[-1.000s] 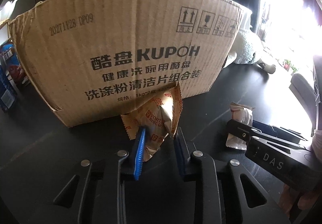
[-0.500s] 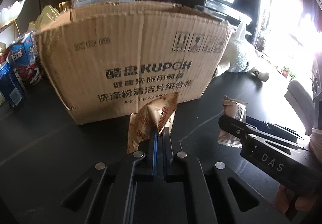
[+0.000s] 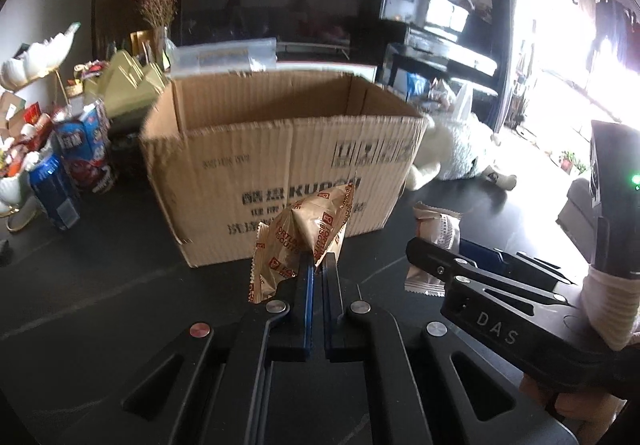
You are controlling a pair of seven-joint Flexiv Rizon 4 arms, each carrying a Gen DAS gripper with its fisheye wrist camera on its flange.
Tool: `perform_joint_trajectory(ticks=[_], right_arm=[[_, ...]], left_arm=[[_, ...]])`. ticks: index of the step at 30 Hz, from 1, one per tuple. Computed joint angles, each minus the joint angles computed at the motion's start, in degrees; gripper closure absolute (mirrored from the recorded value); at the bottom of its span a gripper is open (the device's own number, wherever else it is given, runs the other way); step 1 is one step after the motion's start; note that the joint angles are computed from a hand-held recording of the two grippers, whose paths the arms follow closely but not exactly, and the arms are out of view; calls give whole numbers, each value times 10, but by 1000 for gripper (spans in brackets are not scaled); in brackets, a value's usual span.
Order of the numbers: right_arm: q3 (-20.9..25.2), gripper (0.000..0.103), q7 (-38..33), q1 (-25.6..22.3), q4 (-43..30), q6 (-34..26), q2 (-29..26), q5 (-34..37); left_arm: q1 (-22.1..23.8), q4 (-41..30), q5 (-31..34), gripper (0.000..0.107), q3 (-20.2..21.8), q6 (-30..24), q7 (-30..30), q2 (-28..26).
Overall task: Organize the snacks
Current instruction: 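Grasp the brown wrapper with the left tool while the right tool grasps the white-and-grey packet, then carry both packets into the cardboard box and open both tools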
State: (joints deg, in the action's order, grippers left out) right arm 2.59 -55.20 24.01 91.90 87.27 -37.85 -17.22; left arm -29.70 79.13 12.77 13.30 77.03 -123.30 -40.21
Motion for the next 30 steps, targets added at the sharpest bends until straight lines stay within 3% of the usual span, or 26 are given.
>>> perform_joint_trajectory(ticks=[6, 9, 15, 30], right_arm=[[-20, 66, 4, 14, 4, 36, 11, -4], [-51, 66, 12, 37, 7, 51, 19, -10], [-55, 66, 10, 43, 1, 58, 32, -17], [3, 66, -43, 14, -126, -30, 9, -41]], left_arm=[[-22, 9, 24, 101, 31, 10, -30, 25], [-27, -1, 37, 101, 39, 7, -41, 29], [-36, -17, 78, 101, 59, -4, -70, 44], [10, -80, 135, 101, 26, -51, -51, 63]])
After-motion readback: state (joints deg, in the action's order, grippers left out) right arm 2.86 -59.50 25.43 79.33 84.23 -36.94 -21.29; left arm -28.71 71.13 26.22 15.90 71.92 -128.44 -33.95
